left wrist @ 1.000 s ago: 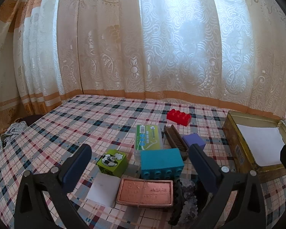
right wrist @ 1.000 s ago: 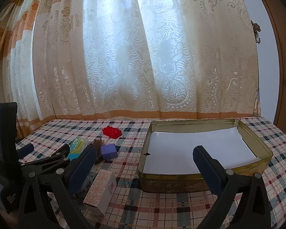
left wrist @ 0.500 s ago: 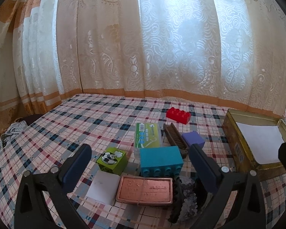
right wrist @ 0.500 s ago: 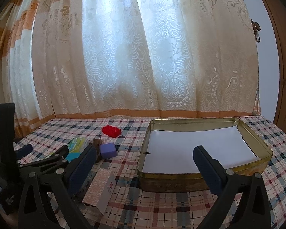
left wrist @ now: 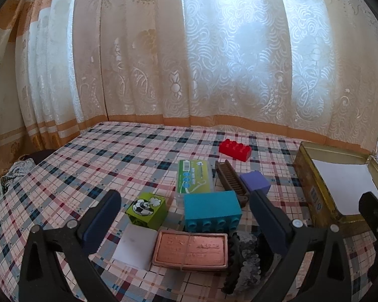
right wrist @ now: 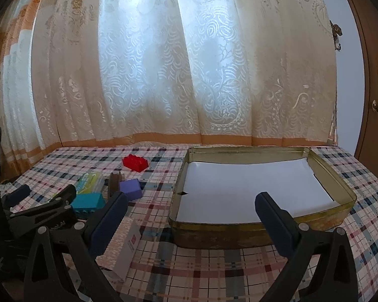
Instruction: Organize rigid objects
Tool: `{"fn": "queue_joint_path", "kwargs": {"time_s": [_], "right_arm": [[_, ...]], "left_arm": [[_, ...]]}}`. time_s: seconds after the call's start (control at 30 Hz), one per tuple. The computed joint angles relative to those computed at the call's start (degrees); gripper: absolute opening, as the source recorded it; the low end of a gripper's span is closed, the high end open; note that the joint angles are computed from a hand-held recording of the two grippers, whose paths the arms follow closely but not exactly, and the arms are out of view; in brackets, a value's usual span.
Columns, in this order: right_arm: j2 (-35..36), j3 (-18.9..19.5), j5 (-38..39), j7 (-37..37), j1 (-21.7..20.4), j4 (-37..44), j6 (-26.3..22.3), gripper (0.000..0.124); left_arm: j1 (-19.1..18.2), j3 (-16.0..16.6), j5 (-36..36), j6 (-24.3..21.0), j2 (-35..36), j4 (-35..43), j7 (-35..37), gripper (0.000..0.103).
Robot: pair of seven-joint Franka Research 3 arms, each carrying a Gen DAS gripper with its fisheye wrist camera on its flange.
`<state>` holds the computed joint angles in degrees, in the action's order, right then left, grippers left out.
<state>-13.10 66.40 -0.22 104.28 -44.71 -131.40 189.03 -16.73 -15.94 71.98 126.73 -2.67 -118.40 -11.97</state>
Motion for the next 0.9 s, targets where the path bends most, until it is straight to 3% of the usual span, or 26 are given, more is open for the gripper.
{"fn": "queue_joint_path", "kwargs": {"time_s": [0.3,0.57,0.77,0.9], "right_arm": [[0.1,0.6,-3.1,2.8,-1.2,0.6,-1.9,0.102],[1.7,-1.5,-6.1,4.4,1.1,1.1,-2.6,0.102],[4.7,-12.3,-7.8,2.8,13.0,0.8,-2.0,0.102],[6.5,-22.9,-7.8,-0.4,24.9,0.7,-2.2,0.102]], "left_arm": [[0.0,0.1,0.1,0.1,0.0,0.0,-0.2,0.103],[0.1,0.0,-1.8,0.9,-0.9,-1.3,-0.5,0.103],[1.2,-0.3,-3.8,3.9,-5.4,-6.2,-3.0,0.103],[2.3,-1.1,-6.1,2.6,-8.4,-9.2,-5.5,0.103]]}}
